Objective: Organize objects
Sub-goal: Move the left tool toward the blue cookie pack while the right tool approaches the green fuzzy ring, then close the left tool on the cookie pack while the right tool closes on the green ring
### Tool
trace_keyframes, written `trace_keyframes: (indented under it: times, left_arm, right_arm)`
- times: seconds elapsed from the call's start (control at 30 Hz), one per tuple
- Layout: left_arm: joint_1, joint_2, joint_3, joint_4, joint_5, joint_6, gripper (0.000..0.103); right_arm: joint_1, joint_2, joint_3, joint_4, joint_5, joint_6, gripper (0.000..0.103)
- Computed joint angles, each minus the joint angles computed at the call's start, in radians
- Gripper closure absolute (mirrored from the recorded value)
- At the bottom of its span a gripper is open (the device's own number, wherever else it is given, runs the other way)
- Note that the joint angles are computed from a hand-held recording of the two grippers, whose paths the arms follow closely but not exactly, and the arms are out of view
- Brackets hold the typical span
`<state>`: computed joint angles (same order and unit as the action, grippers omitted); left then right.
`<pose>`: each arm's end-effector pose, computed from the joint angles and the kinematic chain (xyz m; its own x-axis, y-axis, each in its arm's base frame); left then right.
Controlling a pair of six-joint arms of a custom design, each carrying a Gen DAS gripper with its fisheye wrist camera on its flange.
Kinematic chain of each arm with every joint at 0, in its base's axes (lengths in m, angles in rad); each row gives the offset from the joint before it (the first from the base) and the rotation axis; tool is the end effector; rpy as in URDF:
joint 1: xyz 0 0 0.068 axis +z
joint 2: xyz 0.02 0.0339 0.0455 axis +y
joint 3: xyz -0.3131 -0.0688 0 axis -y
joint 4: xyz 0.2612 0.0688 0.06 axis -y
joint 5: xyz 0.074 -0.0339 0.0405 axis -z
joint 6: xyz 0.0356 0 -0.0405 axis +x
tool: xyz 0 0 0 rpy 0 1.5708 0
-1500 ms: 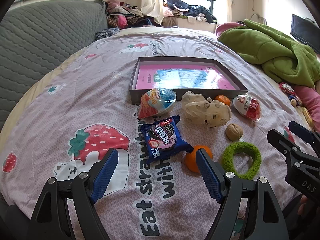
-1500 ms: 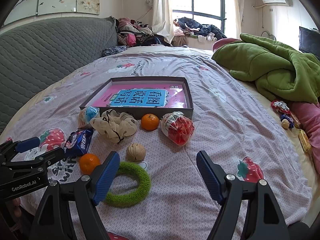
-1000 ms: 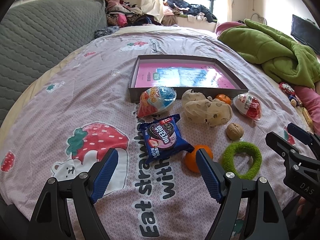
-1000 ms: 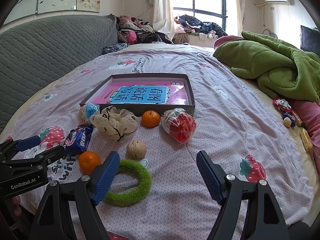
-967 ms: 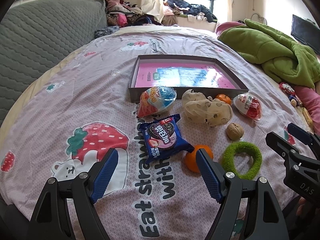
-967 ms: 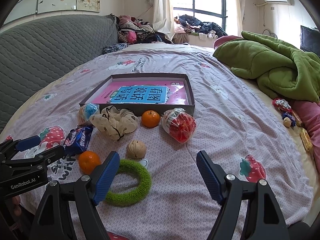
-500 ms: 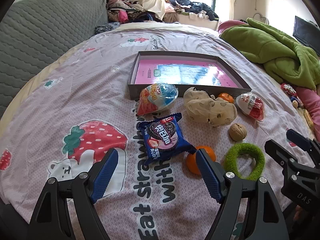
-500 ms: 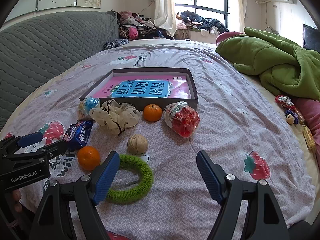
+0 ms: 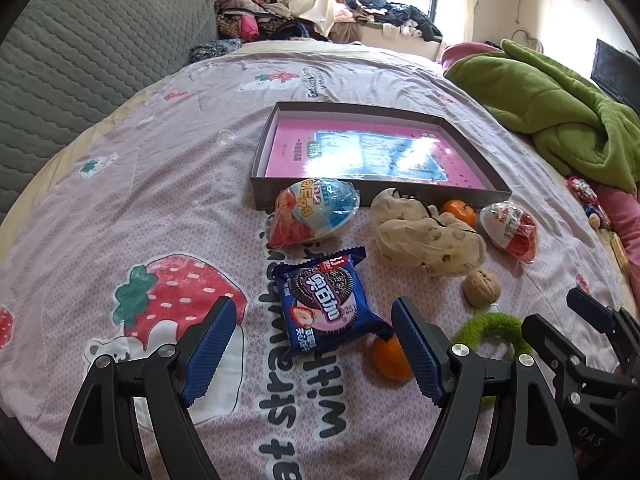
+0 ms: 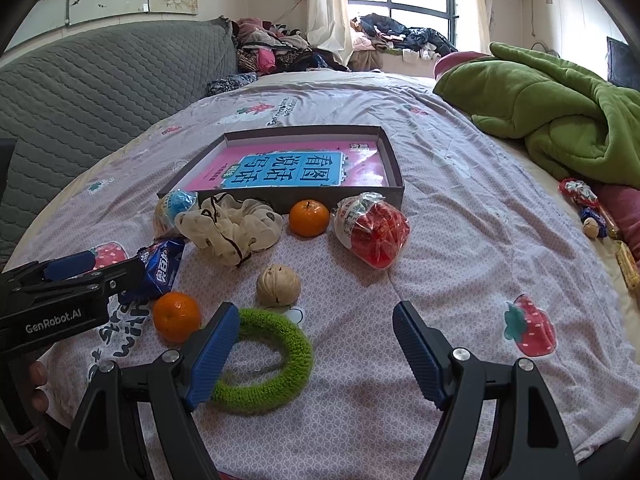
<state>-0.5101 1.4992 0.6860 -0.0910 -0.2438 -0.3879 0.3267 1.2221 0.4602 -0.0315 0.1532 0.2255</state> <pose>0.2554 -0.1330 0.1920 -0.7649 0.0073 -0.6441 0.0586 0.9966 -0.0583 0.2101 0.0655 0.1930 -0.7062 -0.0060 -0.7080 -0.0594 0.9969 0.0508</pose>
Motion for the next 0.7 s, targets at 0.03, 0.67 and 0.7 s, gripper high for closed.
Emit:
trace_keyframes:
  times: [0.03, 0.67, 0.7]
  left_arm:
    - [0.005, 0.007, 0.005, 0.0, 0.005, 0.001, 0.022]
    - [0.047, 0.112, 0.061, -0.011, 0.031, -0.012, 0.022]
    - [0.048, 0.118, 0.064, -0.012, 0.033, -0.012, 0.022]
  right_arm:
    - [-0.002, 0.009, 0.002, 0.004, -0.004, -0.001, 0.025]
    - [-0.004, 0.131, 0.019, 0.012, -0.028, -0.009, 0.025]
    - [-0.005, 0.133, 0.019, 0.014, -0.03, -0.009, 0.025]
